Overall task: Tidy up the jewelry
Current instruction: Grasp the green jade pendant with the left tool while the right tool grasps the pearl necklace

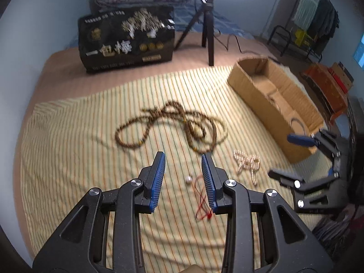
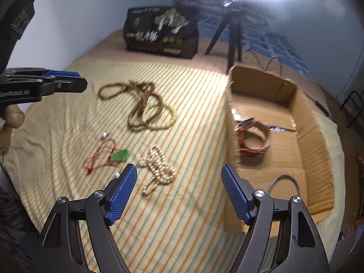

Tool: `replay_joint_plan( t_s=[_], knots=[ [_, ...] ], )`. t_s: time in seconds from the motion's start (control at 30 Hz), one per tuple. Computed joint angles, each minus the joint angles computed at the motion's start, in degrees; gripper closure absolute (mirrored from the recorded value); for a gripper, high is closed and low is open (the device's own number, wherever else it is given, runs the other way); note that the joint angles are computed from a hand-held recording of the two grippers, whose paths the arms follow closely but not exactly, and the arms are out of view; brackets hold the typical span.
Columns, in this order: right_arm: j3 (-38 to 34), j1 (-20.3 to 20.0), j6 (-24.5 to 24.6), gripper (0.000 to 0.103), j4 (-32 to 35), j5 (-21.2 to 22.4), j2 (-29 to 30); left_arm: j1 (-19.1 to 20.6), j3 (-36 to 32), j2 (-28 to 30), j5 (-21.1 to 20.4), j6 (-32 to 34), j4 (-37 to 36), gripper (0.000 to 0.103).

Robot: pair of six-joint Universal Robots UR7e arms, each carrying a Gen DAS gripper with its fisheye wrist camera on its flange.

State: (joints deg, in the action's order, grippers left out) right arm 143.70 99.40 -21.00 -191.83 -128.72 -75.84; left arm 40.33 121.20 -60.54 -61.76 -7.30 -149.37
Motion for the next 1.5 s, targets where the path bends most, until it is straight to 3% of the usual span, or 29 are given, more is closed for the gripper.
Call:
replay_joint_plan(
  t_s=[0.13, 0.27, 0.53, 0.8, 0.97, 1.07, 1.13, 1.5],
  knots=[
    [-0.7, -0.8, 0.4, 0.027, 1.5, 0.9, 1.0, 0.1, 1.2, 0.3, -1.8, 1.7, 1.4, 0.070],
    [-1.6, -1.4, 0.5, 0.036, 3.8, 1.9, 1.8, 0.6, 1.5, 1.2, -3.5, 2.4, 2.6, 0.070],
    [-2.8, -1.3, -1.7, 0.037, 2.9, -0.7, 4.7, 1.0, 0.8, 3.7, -4.8, 3.8, 4.1, 0.070],
    [-2.7, -1.3, -2.3, 0.054, 4.0, 1.6, 3.3, 0.9, 0.6, 5.6, -4.9, 6.0, 3.5, 0.070],
    [-3.5, -1.0, -2.9, 0.056, 5.6, 1.8, 4.7, 1.1, 0.2, 6.1, -5.4, 6.1, 3.8, 0.070],
    [-4.2, -1.7, -2.3, 0.066, 7.1, 1.4, 5.4, 1.3, -0.6, 7.1, -5.4, 6.4, 3.9, 0.071],
    [-4.6, -2.0, -2.1, 0.067, 7.2, 0.8, 6.1, 1.3, -1.0, 7.8, -5.3, 6.7, 3.8, 0.075],
    [-5.3, -3.4, -1.8, 0.067, 8.0, 0.9, 6.7, 1.8, -2.6, 9.5, -6.4, 7.3, 4.7, 0.075]
  ],
)
